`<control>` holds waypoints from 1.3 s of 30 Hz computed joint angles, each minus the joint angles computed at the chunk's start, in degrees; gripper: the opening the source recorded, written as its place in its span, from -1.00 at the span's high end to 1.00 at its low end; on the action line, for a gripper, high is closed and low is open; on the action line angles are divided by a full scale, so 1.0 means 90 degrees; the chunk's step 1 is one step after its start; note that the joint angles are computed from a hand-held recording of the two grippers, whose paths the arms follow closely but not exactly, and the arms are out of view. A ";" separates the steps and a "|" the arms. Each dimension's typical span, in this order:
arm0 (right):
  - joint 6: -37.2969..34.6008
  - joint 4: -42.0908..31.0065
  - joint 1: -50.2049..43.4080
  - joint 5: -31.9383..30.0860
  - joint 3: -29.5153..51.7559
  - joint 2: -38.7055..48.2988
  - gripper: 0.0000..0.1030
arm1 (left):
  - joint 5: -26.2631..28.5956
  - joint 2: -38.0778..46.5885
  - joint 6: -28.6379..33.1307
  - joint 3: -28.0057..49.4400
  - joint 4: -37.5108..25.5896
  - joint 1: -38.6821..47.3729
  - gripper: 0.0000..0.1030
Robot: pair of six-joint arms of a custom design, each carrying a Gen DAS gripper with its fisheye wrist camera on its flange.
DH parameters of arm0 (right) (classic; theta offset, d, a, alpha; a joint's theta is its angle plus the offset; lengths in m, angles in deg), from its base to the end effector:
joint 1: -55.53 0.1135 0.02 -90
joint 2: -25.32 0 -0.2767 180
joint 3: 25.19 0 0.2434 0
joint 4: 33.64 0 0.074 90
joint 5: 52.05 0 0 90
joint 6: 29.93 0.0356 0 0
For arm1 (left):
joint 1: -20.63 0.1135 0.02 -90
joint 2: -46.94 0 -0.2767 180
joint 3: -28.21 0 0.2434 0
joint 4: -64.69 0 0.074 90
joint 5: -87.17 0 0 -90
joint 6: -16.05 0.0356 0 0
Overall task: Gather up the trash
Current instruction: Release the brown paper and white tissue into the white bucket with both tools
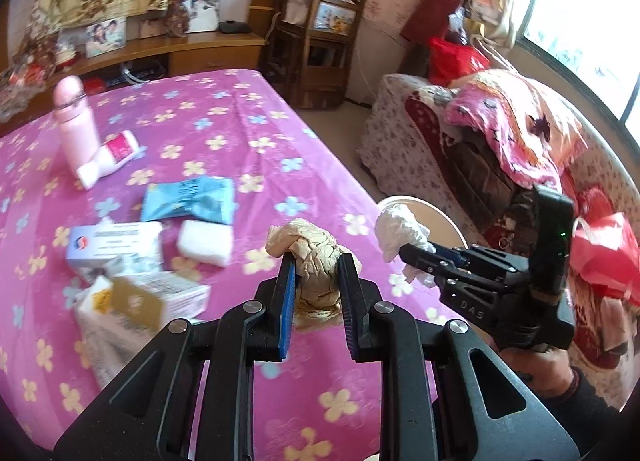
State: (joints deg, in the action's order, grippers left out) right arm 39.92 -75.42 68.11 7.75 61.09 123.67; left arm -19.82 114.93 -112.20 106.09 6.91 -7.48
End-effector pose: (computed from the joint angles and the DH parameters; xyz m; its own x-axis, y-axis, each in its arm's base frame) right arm 0.3475 0.0959 0.2518 -0.5752 -0.4334 -0.6937 -0.7201 0.6706 0.1781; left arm 0.2065 -0.0985 0.3317 -0.6858 -0.3049 -0.6608 -0.1870 0.9514 -0.2449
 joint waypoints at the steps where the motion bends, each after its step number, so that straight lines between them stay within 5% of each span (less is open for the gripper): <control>1: -0.0047 -0.0015 -0.0106 0.0014 0.0015 0.0002 0.72 | -0.0050 0.0179 0.0002 0.0076 0.0066 -0.0099 0.65; 24: -0.0331 -0.0277 -0.1939 0.0582 0.1549 0.1976 0.72 | 0.0956 0.4217 0.0046 0.2157 0.1903 -0.0401 0.64; 27: -0.0137 -0.0241 -0.2018 0.0710 0.1786 0.2277 0.71 | 0.1137 0.4547 0.0000 0.2332 0.2169 -0.0345 0.48; 29: -0.0014 -0.0199 -0.2013 0.0917 0.1902 0.2418 0.41 | 0.1164 0.4732 -0.0015 0.2462 0.2250 -0.0332 0.11; 30: 0.0054 -0.0134 -0.2025 0.0985 0.1918 0.2460 0.08 | 0.1152 0.4786 -0.0047 0.2480 0.2330 -0.0330 -0.11; 31: 0.0114 -0.0026 -0.2059 0.0950 0.1881 0.2467 0.01 | 0.1145 0.4783 -0.0081 0.2434 0.2427 -0.0328 -0.12; 39: 0.0083 -0.0105 -0.2068 0.0860 0.1850 0.2497 0.01 | 0.0782 0.4449 -0.0150 0.2063 0.2079 -0.0307 -0.12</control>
